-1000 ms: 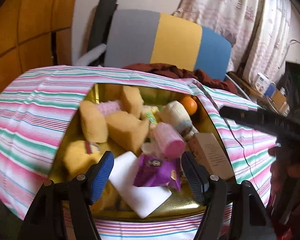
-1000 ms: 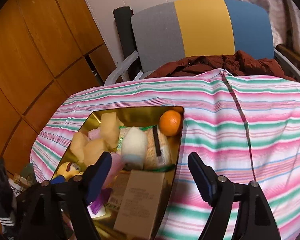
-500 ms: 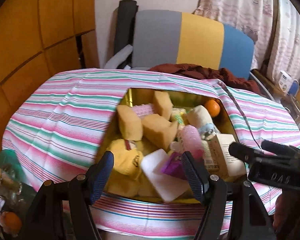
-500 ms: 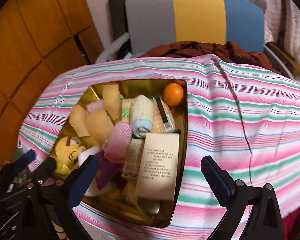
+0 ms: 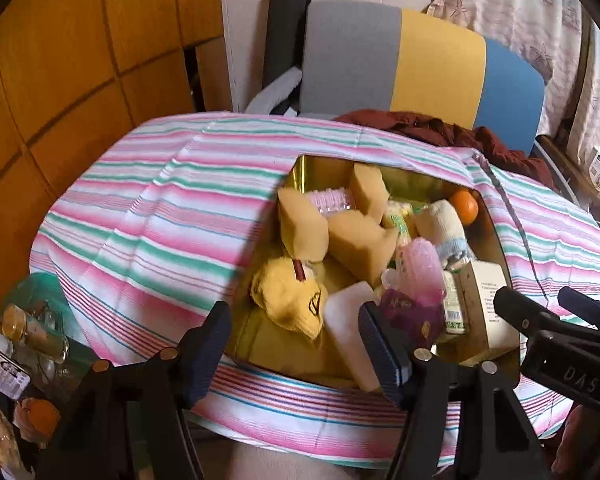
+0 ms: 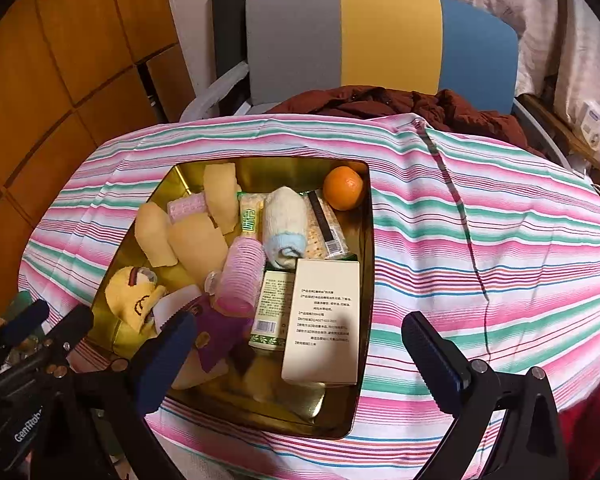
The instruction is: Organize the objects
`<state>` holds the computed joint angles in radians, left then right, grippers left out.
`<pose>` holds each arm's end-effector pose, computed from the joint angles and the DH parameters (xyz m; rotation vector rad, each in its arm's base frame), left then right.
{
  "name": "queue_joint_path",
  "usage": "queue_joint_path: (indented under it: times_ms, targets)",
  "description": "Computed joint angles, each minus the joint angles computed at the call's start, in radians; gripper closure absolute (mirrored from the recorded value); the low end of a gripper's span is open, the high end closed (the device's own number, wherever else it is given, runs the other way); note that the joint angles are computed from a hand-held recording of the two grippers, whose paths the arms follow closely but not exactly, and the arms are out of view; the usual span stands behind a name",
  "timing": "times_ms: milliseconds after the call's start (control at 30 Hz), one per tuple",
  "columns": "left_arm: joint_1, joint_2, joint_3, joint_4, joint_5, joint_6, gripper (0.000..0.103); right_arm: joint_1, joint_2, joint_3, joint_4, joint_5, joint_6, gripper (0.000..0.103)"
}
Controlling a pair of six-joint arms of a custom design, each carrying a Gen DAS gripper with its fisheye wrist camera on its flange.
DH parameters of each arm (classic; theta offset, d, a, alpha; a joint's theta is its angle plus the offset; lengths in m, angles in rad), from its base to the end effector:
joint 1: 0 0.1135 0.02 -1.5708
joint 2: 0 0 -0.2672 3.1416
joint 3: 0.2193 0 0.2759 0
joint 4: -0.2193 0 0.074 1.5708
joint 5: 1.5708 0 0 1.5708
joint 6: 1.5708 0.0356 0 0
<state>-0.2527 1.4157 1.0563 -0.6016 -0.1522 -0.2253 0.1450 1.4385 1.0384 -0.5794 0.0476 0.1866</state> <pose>0.3058 -0.0734 0.2495 -0.0259 2.5153 -0.0011 0.3141 0.0442 0.2378 0.0715 2.5490 0.0683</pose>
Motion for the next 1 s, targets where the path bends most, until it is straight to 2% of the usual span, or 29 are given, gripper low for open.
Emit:
queue_joint_path:
  times_ms: [300,1000]
  targets:
    - [-0.031,0.003,0.003,-0.004,-0.03,0.013,0.038,-0.001,0.004,-0.004,0.009,0.011,0.008,0.0]
    - [-0.022,0.033,0.033,-0.025,-0.021,0.006,0.038,0.022,0.026,-0.007,0.015,0.069,0.001,0.0]
